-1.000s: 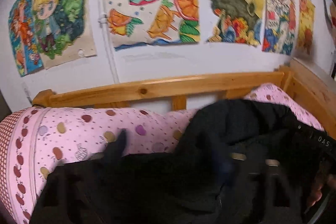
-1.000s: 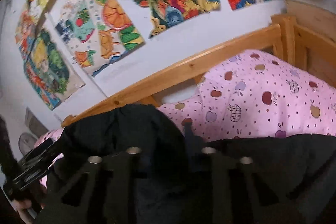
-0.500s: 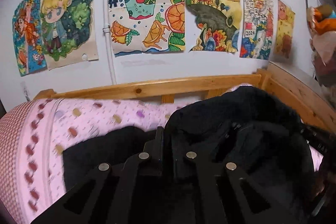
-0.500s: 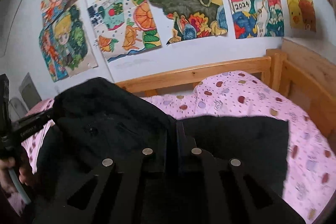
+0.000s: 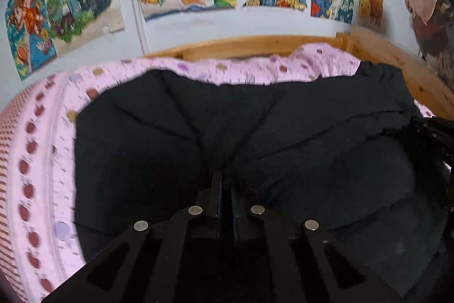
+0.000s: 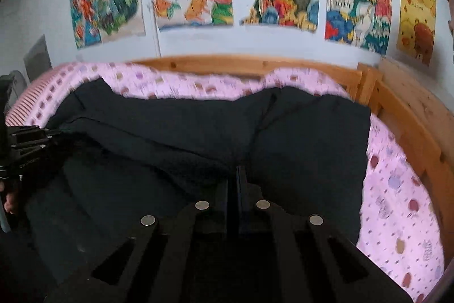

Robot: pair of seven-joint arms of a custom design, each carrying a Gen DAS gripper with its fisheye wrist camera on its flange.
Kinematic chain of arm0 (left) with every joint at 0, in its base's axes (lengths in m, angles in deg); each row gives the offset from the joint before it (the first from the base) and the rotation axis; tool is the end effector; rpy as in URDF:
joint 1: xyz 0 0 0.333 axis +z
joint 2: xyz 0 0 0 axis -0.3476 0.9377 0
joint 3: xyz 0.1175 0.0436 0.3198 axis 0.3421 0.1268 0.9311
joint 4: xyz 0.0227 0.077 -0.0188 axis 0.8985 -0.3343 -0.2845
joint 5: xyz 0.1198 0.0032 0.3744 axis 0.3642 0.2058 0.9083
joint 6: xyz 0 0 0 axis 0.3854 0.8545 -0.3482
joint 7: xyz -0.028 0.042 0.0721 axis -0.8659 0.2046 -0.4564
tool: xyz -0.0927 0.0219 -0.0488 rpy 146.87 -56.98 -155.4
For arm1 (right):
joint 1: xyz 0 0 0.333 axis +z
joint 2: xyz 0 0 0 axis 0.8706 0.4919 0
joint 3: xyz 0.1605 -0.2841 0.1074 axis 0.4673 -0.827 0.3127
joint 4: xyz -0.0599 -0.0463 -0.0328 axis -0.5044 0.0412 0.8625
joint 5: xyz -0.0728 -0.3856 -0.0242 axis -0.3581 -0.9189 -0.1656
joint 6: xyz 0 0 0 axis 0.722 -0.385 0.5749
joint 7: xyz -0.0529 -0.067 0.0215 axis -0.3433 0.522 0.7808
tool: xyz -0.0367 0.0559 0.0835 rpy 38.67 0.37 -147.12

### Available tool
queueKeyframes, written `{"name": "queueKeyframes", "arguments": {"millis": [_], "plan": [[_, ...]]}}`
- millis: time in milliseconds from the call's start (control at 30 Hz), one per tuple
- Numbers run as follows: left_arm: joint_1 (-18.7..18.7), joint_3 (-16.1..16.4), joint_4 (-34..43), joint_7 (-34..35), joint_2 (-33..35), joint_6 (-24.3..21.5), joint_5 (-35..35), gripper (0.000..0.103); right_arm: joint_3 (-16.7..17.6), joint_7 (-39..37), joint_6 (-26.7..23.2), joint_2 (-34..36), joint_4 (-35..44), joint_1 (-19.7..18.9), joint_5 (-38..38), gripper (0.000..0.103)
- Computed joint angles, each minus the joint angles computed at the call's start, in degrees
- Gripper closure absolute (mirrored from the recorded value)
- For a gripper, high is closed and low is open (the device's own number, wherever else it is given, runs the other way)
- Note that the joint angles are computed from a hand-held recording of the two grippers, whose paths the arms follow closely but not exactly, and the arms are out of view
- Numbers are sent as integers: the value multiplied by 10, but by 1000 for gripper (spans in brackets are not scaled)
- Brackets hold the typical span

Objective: Fold large clothes
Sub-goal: 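Grasp the jacket hem with both grippers and lift it toward the collar, then open both grippers and lay the folded hem onto the jacket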

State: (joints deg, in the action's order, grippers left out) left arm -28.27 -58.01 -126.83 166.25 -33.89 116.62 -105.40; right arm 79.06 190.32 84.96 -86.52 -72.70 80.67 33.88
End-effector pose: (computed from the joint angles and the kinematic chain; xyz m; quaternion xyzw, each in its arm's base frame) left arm 0.5051 -0.1137 0.5502 -0.4748 0.7906 -0.3121 0.2283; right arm 0.4087 0.2978 0.5413 -0.6017 0.6839 -0.2981 0.2853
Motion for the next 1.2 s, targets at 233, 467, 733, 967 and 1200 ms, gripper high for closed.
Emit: {"name": "queueKeyframes", "arguments": {"millis": [233,467,733,967,1200], "plan": [[-32,9,-24,67,38,81,-55,98,-8,-1,2,48,7,4,-12,99],[-70,29,-35,155,39,122,-151,97,-9,28,-20,57,14,19,-47,98],[-87,59,-42,276,-11,71,-297,63,-8,50,-15,7,-19,23,-45,86],[-93,68,-52,336,-64,66,-366,18,13,72,-20,-50,-41,8,-55,62],[-69,42,30,233,-14,86,-366,14,11,147,62,-22,28,-39,-138,38]]}}
